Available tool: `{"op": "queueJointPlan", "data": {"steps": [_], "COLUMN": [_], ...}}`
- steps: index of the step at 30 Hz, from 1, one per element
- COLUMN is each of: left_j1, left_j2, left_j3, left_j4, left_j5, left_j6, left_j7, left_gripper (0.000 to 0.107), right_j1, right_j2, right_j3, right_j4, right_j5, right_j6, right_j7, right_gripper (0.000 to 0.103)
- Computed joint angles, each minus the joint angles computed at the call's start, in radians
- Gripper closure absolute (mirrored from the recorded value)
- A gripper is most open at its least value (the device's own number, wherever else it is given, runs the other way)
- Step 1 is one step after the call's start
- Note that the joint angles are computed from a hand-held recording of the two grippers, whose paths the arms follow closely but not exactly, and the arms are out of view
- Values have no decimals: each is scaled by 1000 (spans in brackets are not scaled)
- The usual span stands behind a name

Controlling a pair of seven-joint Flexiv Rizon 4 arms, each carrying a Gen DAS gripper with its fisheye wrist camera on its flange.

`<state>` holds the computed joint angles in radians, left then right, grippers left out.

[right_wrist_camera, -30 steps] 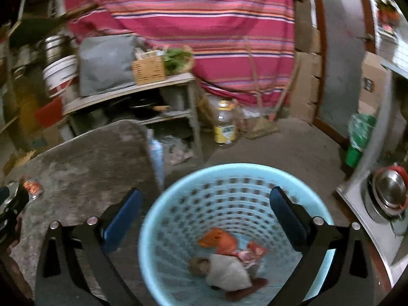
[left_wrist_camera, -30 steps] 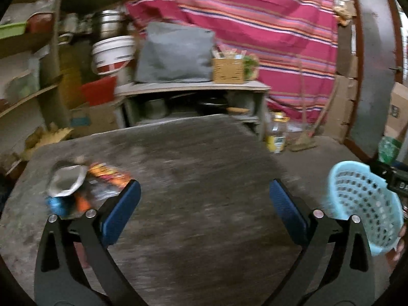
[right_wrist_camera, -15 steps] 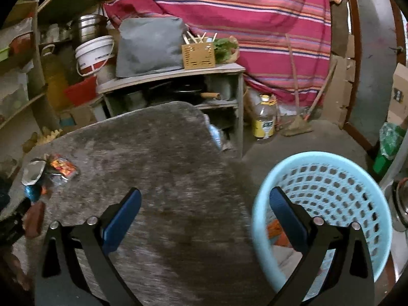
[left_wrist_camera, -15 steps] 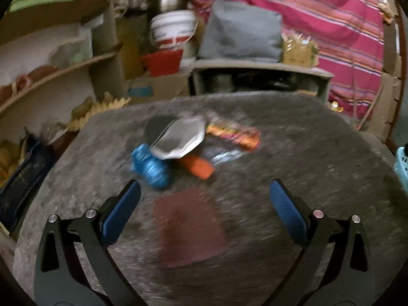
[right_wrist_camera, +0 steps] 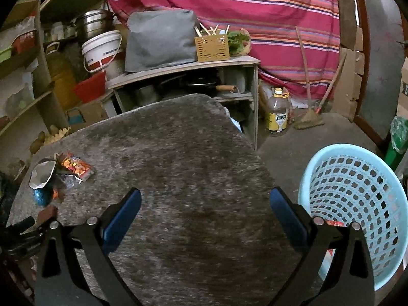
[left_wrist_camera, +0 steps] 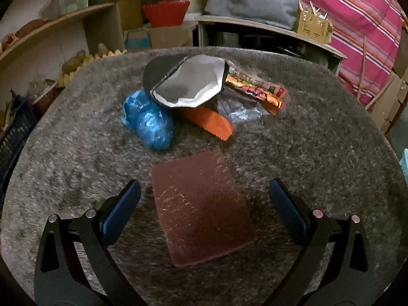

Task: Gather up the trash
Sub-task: 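Move both open grippers back over the trash on the table, then grasp the second maroon scouring pad with the left gripper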

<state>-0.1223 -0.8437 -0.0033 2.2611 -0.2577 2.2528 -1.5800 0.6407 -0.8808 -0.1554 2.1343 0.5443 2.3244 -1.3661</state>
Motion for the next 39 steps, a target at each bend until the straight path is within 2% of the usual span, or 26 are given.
{"op": "queueJointPlan", "data": {"steps": [1,3,6,13,16,18,23,29,35,39], "left_j1": [12,24,35,90,54,42,132,223,303,344], "left_j2": [0,2,5,25,37,43,71,88,77,70], "left_j3": [-8,-14,-16,-29,8,33,31,42,39,36], "left_j4": [-2,-5,-5,22,52,80,134,138,109,93], "left_j5": [11,19,25,121,129,135,188,216,253,258], "left_j6": [-10,-36,-46,-39,32,124,284,379,408,387], "left_j7": [-1,-3,-15,-5,27,45,26,18,11,-4], "left_gripper": [15,30,39,39,40,39,39,39,39,39], "right_j1": [16,50,113,237,273,281,315,432,534,511], "right_j2": [-1,-4,-13,-45,-57,-58,-63,-93,-101,-60], "right_j3": [-12,-39,-91,-190,-218,-219,-235,-316,-401,-378], "right_j4": [-5,-14,-33,-50,-55,-57,-64,-62,-69,-85], "right_j5": [11,32,67,91,90,79,63,91,92,24], "right_j6": [-12,-43,-100,-171,-182,-182,-192,-196,-237,-220], "right_j7": [-8,-25,-43,-29,-5,13,39,34,36,38], "right_gripper": [5,5,5,5,5,5,5,5,5,5]}}
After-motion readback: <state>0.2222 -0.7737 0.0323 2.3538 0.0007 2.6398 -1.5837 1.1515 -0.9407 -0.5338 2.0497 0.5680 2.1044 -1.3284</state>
